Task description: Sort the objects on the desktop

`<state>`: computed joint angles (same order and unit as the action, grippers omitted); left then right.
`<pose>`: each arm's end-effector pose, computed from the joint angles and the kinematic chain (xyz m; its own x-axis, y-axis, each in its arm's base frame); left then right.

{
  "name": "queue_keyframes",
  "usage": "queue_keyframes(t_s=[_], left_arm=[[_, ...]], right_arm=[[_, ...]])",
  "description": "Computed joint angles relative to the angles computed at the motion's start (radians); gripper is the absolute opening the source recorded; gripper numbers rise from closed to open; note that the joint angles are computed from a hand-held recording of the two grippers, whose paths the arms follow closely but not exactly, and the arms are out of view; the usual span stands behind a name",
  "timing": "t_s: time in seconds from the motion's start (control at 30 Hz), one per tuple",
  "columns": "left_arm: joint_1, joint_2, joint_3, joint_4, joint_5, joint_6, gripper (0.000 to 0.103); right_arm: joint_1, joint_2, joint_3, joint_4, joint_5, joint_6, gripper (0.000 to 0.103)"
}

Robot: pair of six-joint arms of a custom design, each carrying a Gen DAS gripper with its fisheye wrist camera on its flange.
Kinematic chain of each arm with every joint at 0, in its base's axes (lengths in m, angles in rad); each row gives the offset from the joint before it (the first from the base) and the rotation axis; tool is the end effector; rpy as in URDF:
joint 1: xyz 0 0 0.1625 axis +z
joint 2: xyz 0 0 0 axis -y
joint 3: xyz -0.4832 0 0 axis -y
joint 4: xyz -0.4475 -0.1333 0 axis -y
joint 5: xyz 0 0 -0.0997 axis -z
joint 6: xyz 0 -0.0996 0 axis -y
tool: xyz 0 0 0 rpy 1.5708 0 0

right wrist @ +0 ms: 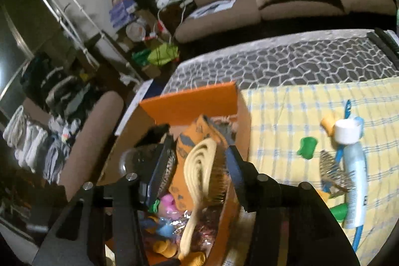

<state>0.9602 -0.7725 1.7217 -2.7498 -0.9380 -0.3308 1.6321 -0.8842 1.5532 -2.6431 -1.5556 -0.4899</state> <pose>-0.2565 -0.7018 0.0805 -0.8792 0.0738 -0.4706 0.2883 0.8688 -0.4025 0.1828 -0.7784 0.2062 -0.8538 -0.4913 0.1723 -0.5191 0.7784 -0.3529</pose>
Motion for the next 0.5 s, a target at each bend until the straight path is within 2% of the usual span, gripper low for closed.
queue_keyframes(t_s=[0.1, 0.23, 0.3, 0.47, 0.5], left_arm=[[-0.001, 0.001, 0.000, -0.014, 0.006, -0.009, 0.071], [0.004, 0.014, -0.018, -0.033, 0.009, 0.005, 0.071], [-0.001, 0.020, -0.020, -0.051, 0.009, 0.014, 0.077], [-0.012, 0.037, -0.031, -0.082, 0.001, 0.032, 0.083], [-0.015, 0.040, -0.032, -0.083, 0.000, 0.032, 0.088]], right_arm=[[-0.004, -0.005, -0.007, 0.010, -0.015, 0.009, 0.052], [-0.009, -0.006, -0.013, 0.010, -0.059, 0.015, 0.057], [-0.013, -0.009, -0.011, -0.001, -0.080, 0.019, 0.059], [-0.028, -0.029, 0.002, -0.035, -0.121, 0.000, 0.068], [-0.030, -0.031, 0.000, -0.034, -0.125, -0.002, 0.069]])
